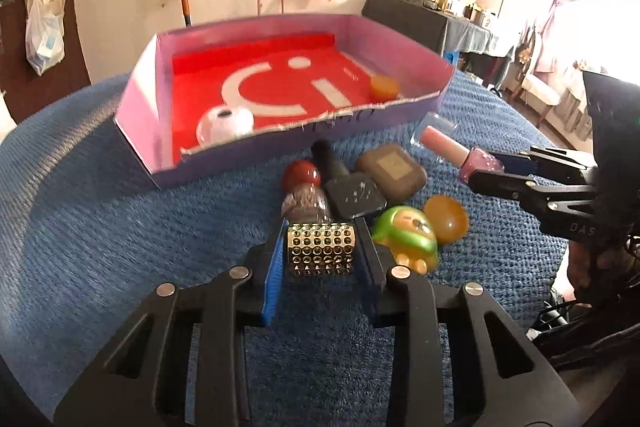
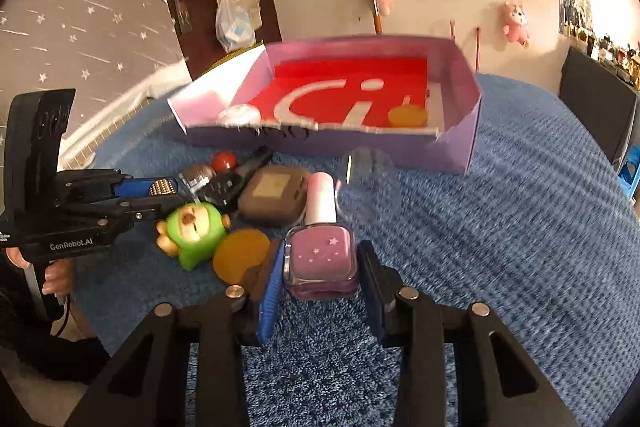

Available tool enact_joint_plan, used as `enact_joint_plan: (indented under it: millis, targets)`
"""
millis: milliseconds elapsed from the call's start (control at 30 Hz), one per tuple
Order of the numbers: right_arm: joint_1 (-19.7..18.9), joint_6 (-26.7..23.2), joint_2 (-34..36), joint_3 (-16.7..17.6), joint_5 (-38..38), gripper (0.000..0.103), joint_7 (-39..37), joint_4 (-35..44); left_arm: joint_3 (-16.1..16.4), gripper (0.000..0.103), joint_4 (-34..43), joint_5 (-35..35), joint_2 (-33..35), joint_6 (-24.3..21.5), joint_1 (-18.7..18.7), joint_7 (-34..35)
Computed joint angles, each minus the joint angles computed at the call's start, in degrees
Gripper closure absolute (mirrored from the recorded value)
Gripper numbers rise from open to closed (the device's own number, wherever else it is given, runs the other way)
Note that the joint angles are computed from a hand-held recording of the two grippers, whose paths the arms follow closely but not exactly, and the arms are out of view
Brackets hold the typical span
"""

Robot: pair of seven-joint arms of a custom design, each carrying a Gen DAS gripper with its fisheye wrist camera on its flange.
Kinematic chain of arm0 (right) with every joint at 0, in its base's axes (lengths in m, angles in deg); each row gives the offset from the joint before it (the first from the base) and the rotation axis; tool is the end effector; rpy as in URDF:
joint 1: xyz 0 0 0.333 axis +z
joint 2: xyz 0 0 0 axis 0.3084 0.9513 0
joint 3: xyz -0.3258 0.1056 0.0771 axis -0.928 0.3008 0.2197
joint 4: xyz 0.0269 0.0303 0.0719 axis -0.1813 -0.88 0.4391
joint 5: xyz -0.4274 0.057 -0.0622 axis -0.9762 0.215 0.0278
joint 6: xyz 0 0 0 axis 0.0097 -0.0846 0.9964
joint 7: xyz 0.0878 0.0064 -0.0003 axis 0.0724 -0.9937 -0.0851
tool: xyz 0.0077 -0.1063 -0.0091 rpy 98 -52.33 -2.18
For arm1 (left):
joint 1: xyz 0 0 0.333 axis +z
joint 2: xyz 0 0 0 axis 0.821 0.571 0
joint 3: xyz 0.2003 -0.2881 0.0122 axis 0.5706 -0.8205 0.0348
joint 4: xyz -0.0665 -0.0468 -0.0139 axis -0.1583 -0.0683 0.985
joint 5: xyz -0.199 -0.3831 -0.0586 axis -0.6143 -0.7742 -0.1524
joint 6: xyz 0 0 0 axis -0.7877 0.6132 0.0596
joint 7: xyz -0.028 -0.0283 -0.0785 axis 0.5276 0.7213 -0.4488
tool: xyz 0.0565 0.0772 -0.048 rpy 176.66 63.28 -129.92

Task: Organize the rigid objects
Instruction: 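Carry the gold cylinder and the nail polish with both tools into the box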

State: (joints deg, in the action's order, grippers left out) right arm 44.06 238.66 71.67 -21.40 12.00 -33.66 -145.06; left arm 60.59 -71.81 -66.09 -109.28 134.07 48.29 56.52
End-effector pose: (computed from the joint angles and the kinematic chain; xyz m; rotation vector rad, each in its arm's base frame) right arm 0.4979 0.2408 0.4379 -2.0606 1.0051 -0.2668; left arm 0.4261 -0.2433 0.4890 -1.6936 1.9126 -0.8865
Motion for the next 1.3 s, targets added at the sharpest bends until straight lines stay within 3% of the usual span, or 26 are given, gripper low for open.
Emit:
enact_joint_plan:
  millis: [400,633,800,967,1100,1300]
  targets:
    - [0.29,-0.11,-1.07,-0.38,2.37,0.064,-1.95,0.15,0.70,0.074,-0.13,-1.02,-0.91,-0.31,-0.71,0.34]
    - [-0.85,-4.34,-0.02,-0.97,2.00,0.064,-1.06,4.22,4.00,0.074,6.72,-2.42,3.76,-0.83,-2.79,7.40]
    - [-2.50,-6.21,5.61,0.12,-7.49,0.064,5.11,12.06,10.71,0.074,15.59,-13.53,11.63,-4.83,-8.83,24.08]
    - [-4.46,-10.23,12.63,1.55,-21.21,0.064,15.23,20.53,10.29,0.074,23.43,-20.13,18.29,-11.34,-7.09,34.18]
    - [-5.77,-14.66,17.91,2.43,-32.33,0.064,22.96,26.95,9.17,0.074,27.28,-21.17,22.07,-15.60,-5.19,36.95]
    - [-7.15,-19.67,21.44,3.62,-41.84,0.064,28.25,31.60,8.14,0.074,30.02,-20.04,25.00,-18.88,-4.34,39.14]
